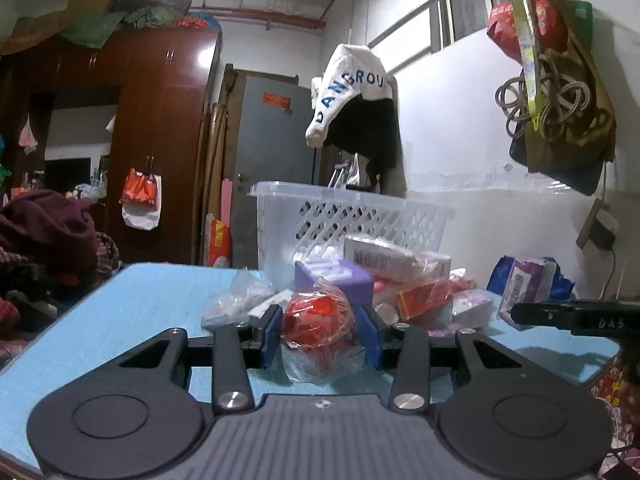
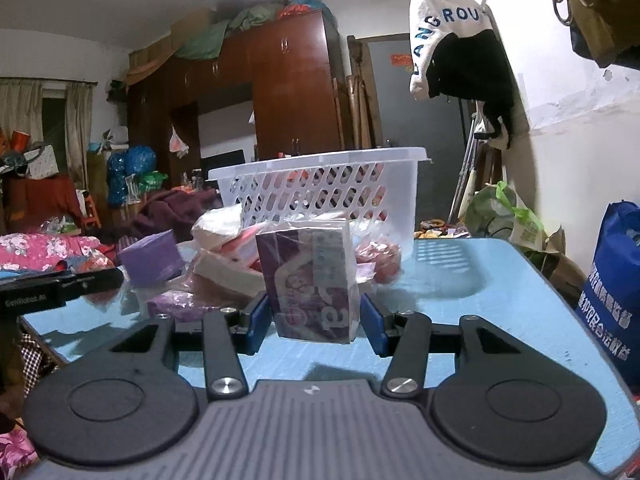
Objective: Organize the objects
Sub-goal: 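Grasp bagged red ball with left tool while right tool grasps purple tissue box, drop into basket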
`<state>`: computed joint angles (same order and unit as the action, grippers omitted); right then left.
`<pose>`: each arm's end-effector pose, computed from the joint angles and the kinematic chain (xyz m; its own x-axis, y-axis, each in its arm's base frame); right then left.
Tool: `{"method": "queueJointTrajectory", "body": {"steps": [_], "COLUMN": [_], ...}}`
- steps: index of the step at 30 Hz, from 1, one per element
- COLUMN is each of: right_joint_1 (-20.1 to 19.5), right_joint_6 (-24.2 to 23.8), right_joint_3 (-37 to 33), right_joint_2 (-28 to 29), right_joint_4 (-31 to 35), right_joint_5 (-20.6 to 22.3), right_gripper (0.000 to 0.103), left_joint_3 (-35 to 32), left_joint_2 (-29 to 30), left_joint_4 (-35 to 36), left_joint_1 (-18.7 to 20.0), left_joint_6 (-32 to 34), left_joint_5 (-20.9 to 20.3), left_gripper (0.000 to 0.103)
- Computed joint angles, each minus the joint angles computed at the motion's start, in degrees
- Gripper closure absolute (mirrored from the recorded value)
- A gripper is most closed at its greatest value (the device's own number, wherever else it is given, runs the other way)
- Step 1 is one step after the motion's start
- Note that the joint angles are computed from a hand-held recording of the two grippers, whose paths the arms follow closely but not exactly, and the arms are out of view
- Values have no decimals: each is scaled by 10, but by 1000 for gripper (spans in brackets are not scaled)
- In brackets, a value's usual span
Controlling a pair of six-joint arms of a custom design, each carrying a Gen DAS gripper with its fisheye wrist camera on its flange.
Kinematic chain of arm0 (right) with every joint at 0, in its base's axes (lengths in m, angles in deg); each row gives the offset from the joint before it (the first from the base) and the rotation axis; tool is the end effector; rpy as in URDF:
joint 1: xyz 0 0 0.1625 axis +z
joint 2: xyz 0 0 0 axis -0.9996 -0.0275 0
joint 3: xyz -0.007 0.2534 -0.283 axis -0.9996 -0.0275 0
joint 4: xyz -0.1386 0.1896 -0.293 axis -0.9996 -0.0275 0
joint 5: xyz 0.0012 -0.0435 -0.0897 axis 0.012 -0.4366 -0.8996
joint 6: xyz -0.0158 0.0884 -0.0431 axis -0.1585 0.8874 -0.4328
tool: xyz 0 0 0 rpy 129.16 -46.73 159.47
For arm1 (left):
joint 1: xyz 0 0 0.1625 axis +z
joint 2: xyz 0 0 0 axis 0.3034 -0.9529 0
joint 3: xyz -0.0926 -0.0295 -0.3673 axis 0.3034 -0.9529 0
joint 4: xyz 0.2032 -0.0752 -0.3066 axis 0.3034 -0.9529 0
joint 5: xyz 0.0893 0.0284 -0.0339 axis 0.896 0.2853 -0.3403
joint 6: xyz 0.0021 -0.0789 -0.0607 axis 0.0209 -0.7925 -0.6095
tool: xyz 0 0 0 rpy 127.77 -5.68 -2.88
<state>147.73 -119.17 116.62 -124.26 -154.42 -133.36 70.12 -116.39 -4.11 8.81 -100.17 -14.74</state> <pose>-0.0595 -0.4841 0.2849 -0.6524 -0.5535 0.5178 -0.7140 0.2198 -0.6647 -0.2553 -0.3763 -0.0309 -0.7653 0.0661 -0.6403 0.6426 0.1355 -0.7541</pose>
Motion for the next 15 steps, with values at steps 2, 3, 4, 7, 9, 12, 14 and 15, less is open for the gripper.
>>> {"method": "queueJointTrajectory", "body": {"steps": [2, 3, 4, 7, 9, 12, 14, 15], "right_joint_1": [0, 1, 1, -1, -4, -7, -1, 8], "right_joint_6": [2, 4, 7, 7, 4, 4, 3, 1], "right_joint_3": [-3, -6, -8, -8, -5, -4, -9, -14], "right_joint_2": [4, 8, 12, 14, 10, 0, -7, -5], "right_joint_4": [-4, -6, -7, -6, -8, 8, 24, 16], "right_joint_5": [0, -2, -5, -4, 4, 22, 32, 37], "right_gripper": [50, 50, 50, 51, 51, 51, 51, 51], "left_joint_3": [3, 3, 4, 12, 25, 38, 34, 26], "left_joint_2": [0, -1, -2, -8, -15, -29, -42, -52], "left_joint_4": [-13, -12, -10, -19, -39, -56, -50, -38], "left_joint_1": [1, 3, 5, 7, 4, 1, 3, 7], "left_joint_6": [13, 12, 6, 3, 12, 15, 27, 31], "left_joint_5": [-1, 0, 3, 8, 14, 27, 39, 50], "left_gripper": [57, 57, 57, 57, 57, 57, 57, 57]}}
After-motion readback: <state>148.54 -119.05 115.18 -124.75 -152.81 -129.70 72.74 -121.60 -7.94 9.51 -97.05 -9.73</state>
